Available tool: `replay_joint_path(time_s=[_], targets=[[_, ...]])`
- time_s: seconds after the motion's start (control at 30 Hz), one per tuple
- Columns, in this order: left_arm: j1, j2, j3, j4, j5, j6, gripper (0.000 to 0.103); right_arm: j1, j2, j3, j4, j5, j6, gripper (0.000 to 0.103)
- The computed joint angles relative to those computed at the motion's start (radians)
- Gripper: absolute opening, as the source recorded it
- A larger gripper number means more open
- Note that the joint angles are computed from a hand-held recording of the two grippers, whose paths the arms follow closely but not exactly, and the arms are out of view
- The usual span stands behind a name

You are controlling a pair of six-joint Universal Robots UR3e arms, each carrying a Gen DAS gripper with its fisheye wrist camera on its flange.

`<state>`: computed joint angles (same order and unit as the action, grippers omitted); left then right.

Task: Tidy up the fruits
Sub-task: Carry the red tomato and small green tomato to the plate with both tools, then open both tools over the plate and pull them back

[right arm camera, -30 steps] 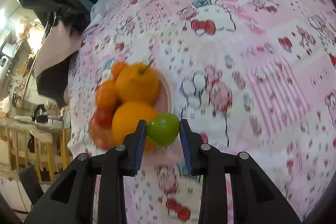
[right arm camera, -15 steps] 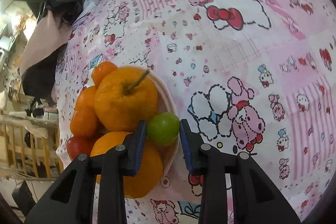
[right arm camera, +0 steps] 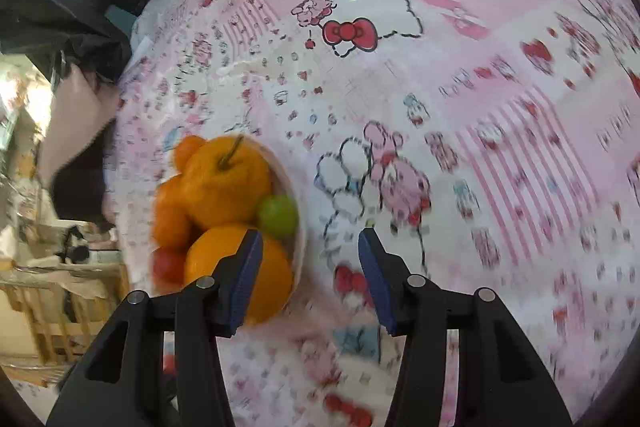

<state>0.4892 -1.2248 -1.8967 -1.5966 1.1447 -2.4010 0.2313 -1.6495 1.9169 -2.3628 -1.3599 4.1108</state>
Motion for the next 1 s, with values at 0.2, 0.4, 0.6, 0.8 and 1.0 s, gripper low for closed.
replay_joint_path(time_s=[0.2,0.4,0.6,0.8,1.0], targets=[[-0.186,-0.046,-0.088,0.226,-0.04,-0.237,0.024,0.069,-0.185,0.048,-0.011,-0.014,0.069,0.06],[-0.341,-0.181,-0.098,0.478,0.015,-0.462,0.025,0.064,-0.216,0.048,-0.02,0.008,0.053,0.061],[-0.434,-0.224,-0.089,0.562,0.085,-0.53,0.025,0.051,-0.214,0.031,-0.036,0.03,0.031,0.061],[-0.468,-0.217,-0.071,0.547,0.126,-0.514,0.074,0.049,-0.22,0.004,-0.015,0.028,-0.006,0.061],[-0.43,-0.115,-0.081,0.467,0.144,-0.42,0.08,0.069,-0.202,-0.017,-0.015,0.019,-0.008,0.061]])
